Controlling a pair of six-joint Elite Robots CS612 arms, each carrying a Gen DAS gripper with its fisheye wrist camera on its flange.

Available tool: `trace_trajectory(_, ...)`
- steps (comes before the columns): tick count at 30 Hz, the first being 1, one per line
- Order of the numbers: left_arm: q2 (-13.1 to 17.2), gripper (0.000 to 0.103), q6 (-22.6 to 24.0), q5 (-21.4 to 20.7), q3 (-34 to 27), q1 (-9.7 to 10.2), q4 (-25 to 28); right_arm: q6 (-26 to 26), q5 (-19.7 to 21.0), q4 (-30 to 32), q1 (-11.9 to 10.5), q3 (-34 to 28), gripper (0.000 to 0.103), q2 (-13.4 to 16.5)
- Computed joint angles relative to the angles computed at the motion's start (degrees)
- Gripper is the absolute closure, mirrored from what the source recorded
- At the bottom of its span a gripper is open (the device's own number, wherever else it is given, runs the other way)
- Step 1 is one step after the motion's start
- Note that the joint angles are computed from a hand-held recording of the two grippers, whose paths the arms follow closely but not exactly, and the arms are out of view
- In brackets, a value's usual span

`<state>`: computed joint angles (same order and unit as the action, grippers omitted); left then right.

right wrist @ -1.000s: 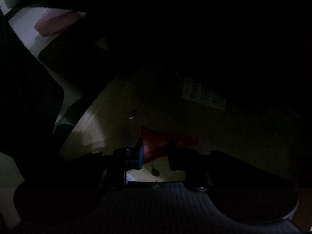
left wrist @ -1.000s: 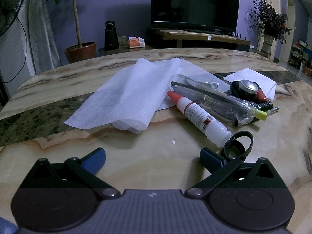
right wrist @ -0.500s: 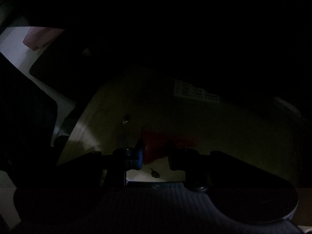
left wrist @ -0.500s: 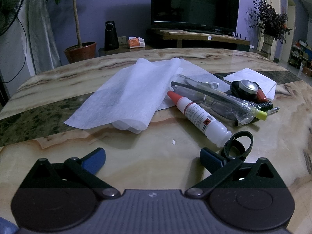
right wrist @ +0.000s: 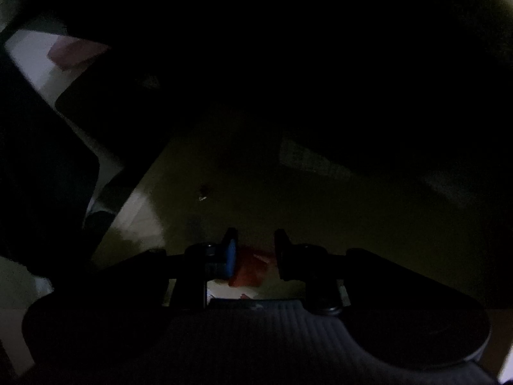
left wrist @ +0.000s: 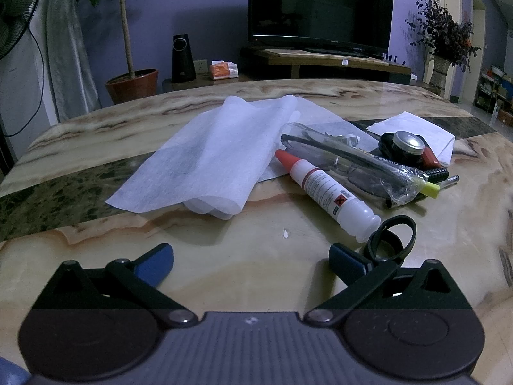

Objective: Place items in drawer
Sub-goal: 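Open the right gripper to release the red tool inside the drawer, then raise the right gripper above the table toward the yellow rubber band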

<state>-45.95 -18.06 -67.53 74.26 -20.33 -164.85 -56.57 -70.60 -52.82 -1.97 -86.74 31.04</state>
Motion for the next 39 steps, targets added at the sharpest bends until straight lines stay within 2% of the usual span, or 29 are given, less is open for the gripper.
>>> trace_trajectory(4, 0.0, 0.0, 0.0, 0.0, 0.0, 0.0, 0.0, -6.2, 3.7, 0.8, -1.2, -2.1, 0.073, -0.2)
trace_trajectory(7, 0.0, 0.0, 0.0, 0.0, 0.0, 0.0, 0.0, -7.9, 7.6, 3.8, -2.4, -1.7, 0.062, -1.8)
trace_trajectory(9, 0.0, 0.0, 0.0, 0.0, 0.0, 0.01, 0.0, -8.2, 11.3, 7.9, -3.4, -0.6, 0.052, -3.4)
trace_trajectory(10, 0.0, 0.0, 0.0, 0.0, 0.0, 0.0, 0.0, -7.8, 13.7, 9.9, -3.9, 0.1, 0.049, -4.2)
trace_trajectory(12, 0.0, 0.0, 0.0, 0.0, 0.0, 0.01, 0.0, -6.3, 18.1, 12.4, -5.0, 1.0, 0.036, -5.3)
trace_trajectory(16, 0.0, 0.0, 0.0, 0.0, 0.0, 0.0, 0.0, -3.4, 24.5, 14.7, -6.7, 3.3, 0.036, -6.7)
trace_trajectory(21, 0.0, 0.0, 0.0, 0.0, 0.0, 0.0, 0.0, 1.4, 31.0, 12.5, -8.1, 5.4, 0.035, -7.1)
trace_trajectory(25, 0.0, 0.0, 0.0, 0.0, 0.0, -0.01, 0.0, 8.5, 34.7, 2.0, -9.3, 8.9, 0.034, -8.4)
trace_trajectory(26, 0.0, 0.0, 0.0, 0.0, 0.0, 0.01, 0.0, 11.5, 34.9, -2.1, -9.7, 9.4, 0.03, -8.6)
trace_trajectory(27, 0.0, 0.0, 0.0, 0.0, 0.0, 0.01, 0.0, 16.0, 34.8, -7.3, -10.1, 10.0, 0.024, -8.5)
trace_trajectory(29, 0.0, 0.0, 0.0, 0.0, 0.0, 0.01, 0.0, 26.2, 33.7, -16.5, -10.6, 11.5, 0.019, -8.3)
trace_trajectory(31, 0.0, 0.0, 0.0, 0.0, 0.0, -0.01, 0.0, 36.8, 31.7, -22.0, -10.9, 13.5, 0.019, -8.8)
trace_trajectory(32, 0.0, 0.0, 0.0, 0.0, 0.0, 0.0, 0.0, 39.9, 31.6, -23.0, -11.2, 14.2, 0.019, -9.0)
trace_trajectory(33, 0.0, 0.0, 0.0, 0.0, 0.0, 0.01, 0.0, 41.8, 32.2, -24.2, -11.4, 14.7, 0.019, -9.1)
trace_trajectory(35, 0.0, 0.0, 0.0, 0.0, 0.0, 0.01, 0.0, 42.4, 32.9, -28.1, -11.9, 15.3, 0.019, -9.3)
trace_trajectory(37, 0.0, 0.0, 0.0, 0.0, 0.0, 0.01, 0.0, 42.7, 33.0, -34.4, -12.2, 16.5, 0.019, -9.8)
trace_trajectory(39, 0.0, 0.0, 0.0, 0.0, 0.0, 0.01, 0.0, 45.7, 31.4, -43.8, -12.6, 18.3, 0.019, -10.1)
